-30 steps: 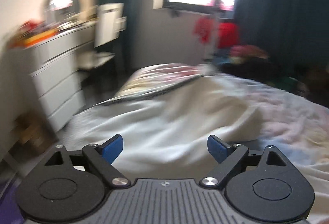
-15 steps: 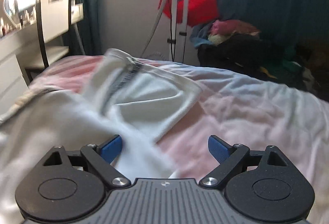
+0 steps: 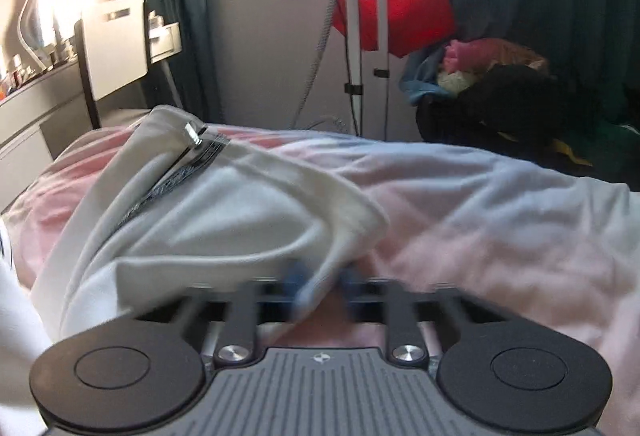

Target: Fold clothes

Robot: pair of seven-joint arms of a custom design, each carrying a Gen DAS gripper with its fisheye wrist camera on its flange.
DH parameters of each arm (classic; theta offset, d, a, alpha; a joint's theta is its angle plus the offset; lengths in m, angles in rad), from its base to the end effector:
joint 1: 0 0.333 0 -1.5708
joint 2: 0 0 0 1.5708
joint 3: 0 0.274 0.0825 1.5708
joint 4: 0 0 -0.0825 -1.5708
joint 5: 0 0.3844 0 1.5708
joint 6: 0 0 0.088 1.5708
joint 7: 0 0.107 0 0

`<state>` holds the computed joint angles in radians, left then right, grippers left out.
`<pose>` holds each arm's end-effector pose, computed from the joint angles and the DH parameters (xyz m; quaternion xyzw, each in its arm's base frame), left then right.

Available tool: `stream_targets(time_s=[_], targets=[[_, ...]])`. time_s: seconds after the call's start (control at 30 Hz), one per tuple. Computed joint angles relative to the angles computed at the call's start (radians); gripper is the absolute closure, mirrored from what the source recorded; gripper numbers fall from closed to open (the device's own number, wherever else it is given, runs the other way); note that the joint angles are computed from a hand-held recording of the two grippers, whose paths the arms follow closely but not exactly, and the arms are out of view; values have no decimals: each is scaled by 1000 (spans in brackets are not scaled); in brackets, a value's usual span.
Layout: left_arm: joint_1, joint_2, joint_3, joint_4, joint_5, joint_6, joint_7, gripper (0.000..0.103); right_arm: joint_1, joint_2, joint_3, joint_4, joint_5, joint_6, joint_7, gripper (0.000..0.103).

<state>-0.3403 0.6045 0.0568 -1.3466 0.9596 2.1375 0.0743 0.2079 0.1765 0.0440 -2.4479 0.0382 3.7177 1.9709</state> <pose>0.7031 -0.1771 0.3753 -0.8230 0.3684 -0.1255 0.4138 0.5112 0.1261 0.3239 -0.5413 0.6609 -0.2282 0.4670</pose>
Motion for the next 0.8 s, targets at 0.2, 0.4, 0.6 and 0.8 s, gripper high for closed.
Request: stream_targets(time_s=[0.2, 0.4, 0.6, 0.8], targets=[[-55, -52, 3, -11, 129, -11, 49, 101, -24, -26, 3, -16, -49, -10, 67, 26], [-92, -71, -51, 67, 161, 45, 139, 101, -22, -62, -8, -36, -21, -24, 72, 25], [-152, 19, -80, 256, 83, 189, 248, 101, -3, -83, -19, -53, 114, -14, 22, 25], [-191, 130, -102, 358, 2, 442, 428, 98, 11, -71, -21, -42, 239, -9, -19, 25]])
